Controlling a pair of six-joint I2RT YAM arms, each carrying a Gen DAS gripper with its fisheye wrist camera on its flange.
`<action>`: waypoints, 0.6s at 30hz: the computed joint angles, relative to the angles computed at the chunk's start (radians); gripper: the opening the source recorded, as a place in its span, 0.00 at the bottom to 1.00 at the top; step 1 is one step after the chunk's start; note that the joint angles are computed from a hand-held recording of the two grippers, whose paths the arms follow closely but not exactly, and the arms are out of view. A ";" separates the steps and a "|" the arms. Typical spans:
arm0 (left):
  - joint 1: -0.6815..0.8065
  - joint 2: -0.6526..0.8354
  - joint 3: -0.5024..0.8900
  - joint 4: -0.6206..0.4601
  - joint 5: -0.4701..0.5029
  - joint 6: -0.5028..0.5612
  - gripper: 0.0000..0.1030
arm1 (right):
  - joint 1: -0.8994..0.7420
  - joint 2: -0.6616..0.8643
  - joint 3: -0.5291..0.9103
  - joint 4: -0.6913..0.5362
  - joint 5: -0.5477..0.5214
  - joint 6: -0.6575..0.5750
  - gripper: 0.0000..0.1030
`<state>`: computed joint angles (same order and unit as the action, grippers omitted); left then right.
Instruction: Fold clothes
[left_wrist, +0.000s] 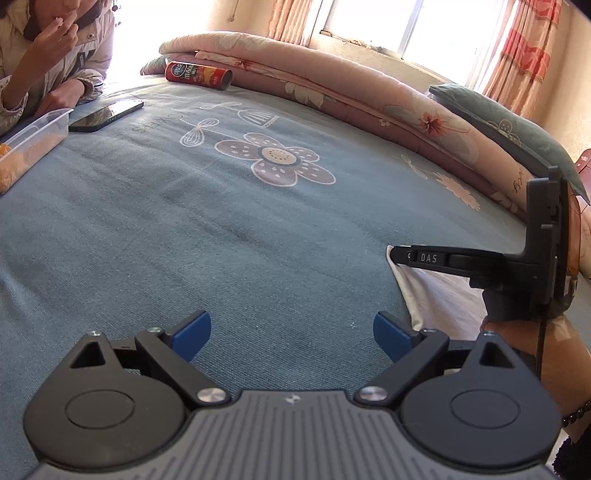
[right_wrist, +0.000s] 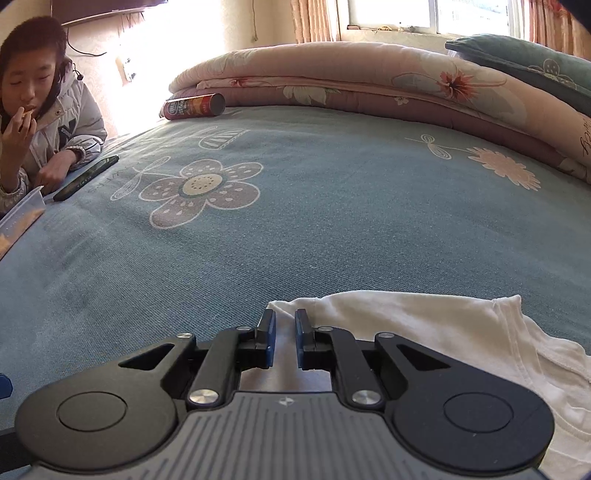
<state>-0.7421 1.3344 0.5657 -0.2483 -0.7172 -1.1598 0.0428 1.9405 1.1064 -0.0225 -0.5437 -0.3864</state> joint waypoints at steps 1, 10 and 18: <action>0.001 -0.002 -0.001 0.001 0.001 -0.001 0.92 | -0.010 -0.006 0.012 -0.032 -0.012 0.013 0.13; -0.005 -0.005 -0.004 0.005 -0.003 -0.006 0.92 | -0.206 -0.178 -0.058 -0.355 -0.138 -0.246 0.23; -0.002 -0.002 0.000 -0.002 -0.008 -0.008 0.92 | -0.138 -0.243 -0.194 -0.320 -0.177 -0.327 0.37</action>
<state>-0.7444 1.3322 0.5653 -0.2504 -0.7248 -1.1683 -0.0956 1.6977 0.9124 -0.3422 -0.7202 -0.7135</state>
